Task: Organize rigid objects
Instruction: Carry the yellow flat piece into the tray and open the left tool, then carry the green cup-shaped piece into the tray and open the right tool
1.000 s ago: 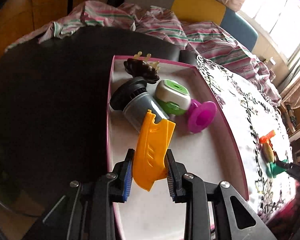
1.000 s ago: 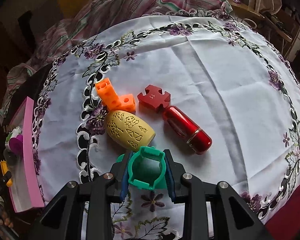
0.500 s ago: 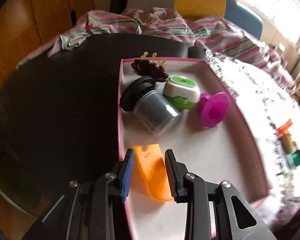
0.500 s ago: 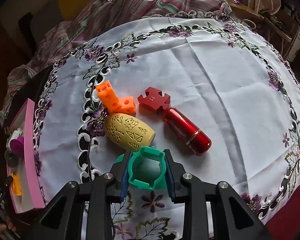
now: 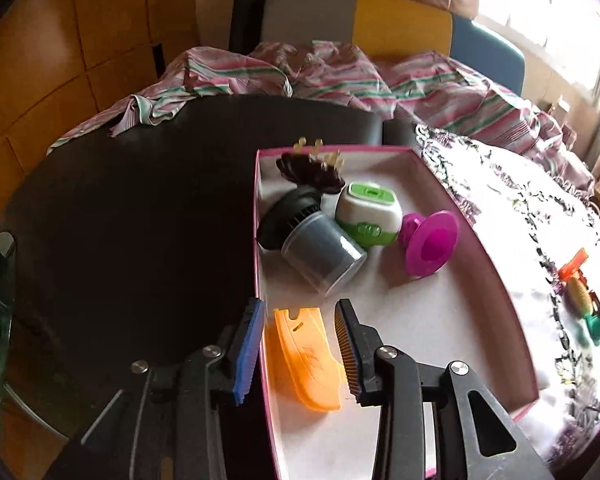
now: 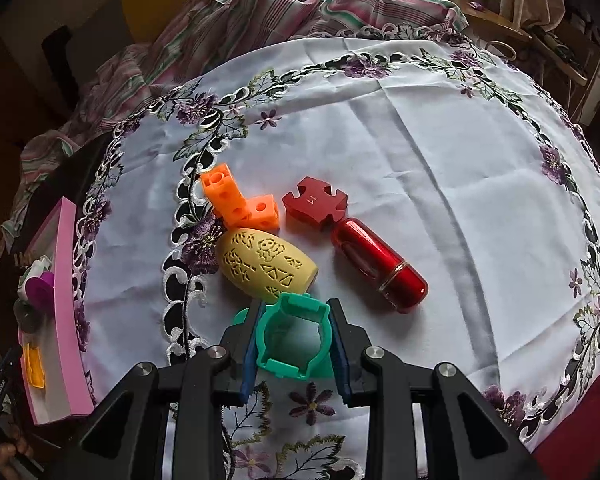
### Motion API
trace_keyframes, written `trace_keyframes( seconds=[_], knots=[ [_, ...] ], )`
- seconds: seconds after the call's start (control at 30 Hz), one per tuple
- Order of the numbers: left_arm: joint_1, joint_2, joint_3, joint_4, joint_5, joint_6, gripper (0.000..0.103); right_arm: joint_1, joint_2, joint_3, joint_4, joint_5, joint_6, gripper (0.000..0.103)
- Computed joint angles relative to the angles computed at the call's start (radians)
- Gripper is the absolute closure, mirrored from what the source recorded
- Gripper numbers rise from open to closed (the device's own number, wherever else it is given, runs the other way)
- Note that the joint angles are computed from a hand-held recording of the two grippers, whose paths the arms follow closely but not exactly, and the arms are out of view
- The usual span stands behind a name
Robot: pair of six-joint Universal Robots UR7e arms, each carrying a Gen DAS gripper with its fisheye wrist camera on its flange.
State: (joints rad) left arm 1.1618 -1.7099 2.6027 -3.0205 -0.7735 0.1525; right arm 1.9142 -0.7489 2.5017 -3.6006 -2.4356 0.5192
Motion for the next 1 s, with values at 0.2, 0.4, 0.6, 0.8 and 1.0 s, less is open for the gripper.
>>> trace_keyframes(
  seconds=[0.2,0.4,0.6,0.8,1.0],
  knots=[
    [-0.038,-0.078,0.022,0.048,-0.008,-0.023,0.063,0.000,0.000,-0.007,0.026,0.002,0.000,0.073],
    [-0.065,-0.132,0.035,0.088,-0.007,-0.047,0.061,0.001,0.002,-0.012,0.037,0.009,-0.009,0.073],
    [-0.061,-0.149,0.041,0.108,-0.006,-0.061,0.060,0.000,0.005,-0.018,0.029,0.038,-0.046,0.073],
    [-0.059,-0.172,0.050,0.121,-0.006,-0.067,0.060,0.012,0.014,-0.044,0.083,0.042,-0.073,0.073],
    [-0.051,-0.190,0.051,0.131,-0.013,-0.066,0.060,0.016,0.030,-0.069,0.134,0.026,-0.085,0.073]
  ],
)
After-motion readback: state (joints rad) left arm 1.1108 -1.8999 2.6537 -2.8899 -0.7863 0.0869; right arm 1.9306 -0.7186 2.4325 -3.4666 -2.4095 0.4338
